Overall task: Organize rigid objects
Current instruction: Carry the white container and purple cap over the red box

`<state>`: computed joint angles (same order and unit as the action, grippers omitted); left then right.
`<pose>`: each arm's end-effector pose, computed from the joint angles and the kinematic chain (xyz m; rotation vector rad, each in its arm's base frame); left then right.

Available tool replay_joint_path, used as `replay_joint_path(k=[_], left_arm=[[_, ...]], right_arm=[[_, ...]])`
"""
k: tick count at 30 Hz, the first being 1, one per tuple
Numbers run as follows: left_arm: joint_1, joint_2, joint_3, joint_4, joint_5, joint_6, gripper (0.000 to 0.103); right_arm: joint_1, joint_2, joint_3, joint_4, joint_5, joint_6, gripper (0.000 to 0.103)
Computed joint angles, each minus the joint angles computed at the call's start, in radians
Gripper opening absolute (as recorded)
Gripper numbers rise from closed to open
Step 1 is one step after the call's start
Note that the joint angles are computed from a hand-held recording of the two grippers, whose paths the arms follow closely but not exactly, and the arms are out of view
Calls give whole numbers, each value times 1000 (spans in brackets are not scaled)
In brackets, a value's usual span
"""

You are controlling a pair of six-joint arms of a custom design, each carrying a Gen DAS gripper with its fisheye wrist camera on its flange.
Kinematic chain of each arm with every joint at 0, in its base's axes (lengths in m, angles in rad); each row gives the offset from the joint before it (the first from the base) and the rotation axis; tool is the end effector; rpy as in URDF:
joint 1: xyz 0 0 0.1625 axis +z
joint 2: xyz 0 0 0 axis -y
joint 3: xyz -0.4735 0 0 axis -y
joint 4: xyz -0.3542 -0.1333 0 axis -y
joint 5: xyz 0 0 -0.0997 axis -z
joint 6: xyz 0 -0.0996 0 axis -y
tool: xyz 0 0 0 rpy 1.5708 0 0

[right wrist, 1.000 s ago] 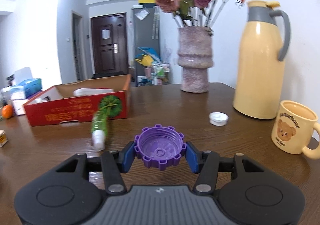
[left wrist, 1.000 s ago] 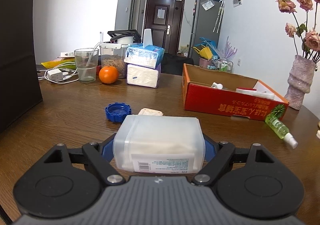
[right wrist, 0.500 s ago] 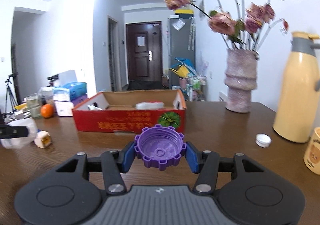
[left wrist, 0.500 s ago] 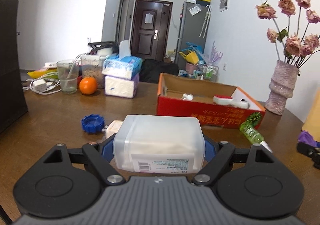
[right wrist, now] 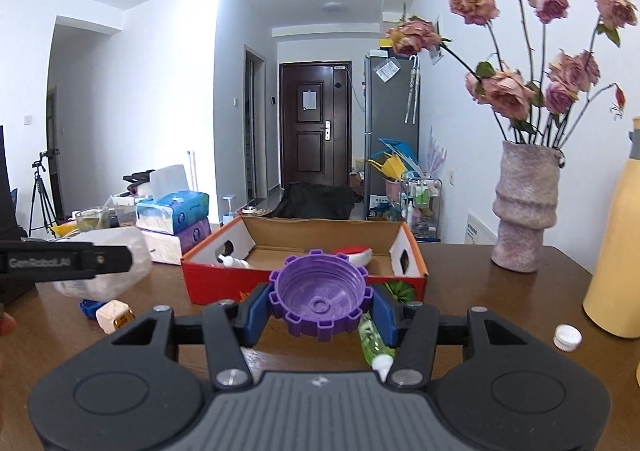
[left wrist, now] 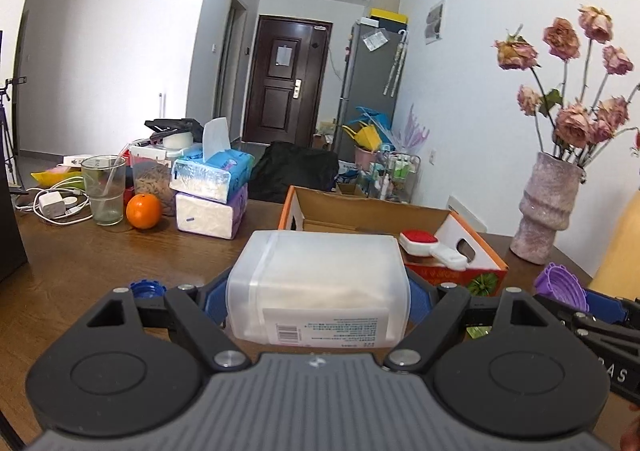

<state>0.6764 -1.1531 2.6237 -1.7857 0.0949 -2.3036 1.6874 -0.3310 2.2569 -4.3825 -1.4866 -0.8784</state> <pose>-0.0630 -0.3487 0.1510 -0.0551 1.7796 -1.5582 0.1948 -0.4449 -0.0013 1.3023 -2.2878 1.2002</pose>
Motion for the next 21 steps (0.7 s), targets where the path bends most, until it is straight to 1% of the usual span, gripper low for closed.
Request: replay_joint_path(k=[4, 12, 15, 21], left_arm=[[48, -12, -28, 2, 33, 20, 83], [144, -28, -142, 256, 101, -129, 83], [170, -31, -164, 279, 124, -132, 83], [232, -43, -234, 412, 183, -214, 83]], right_arm=[[23, 11, -43, 26, -10, 7, 53], [54, 42, -153, 78, -42, 21, 53], [64, 50, -200, 115, -52, 32, 53], [75, 61, -279, 183, -70, 52, 53]])
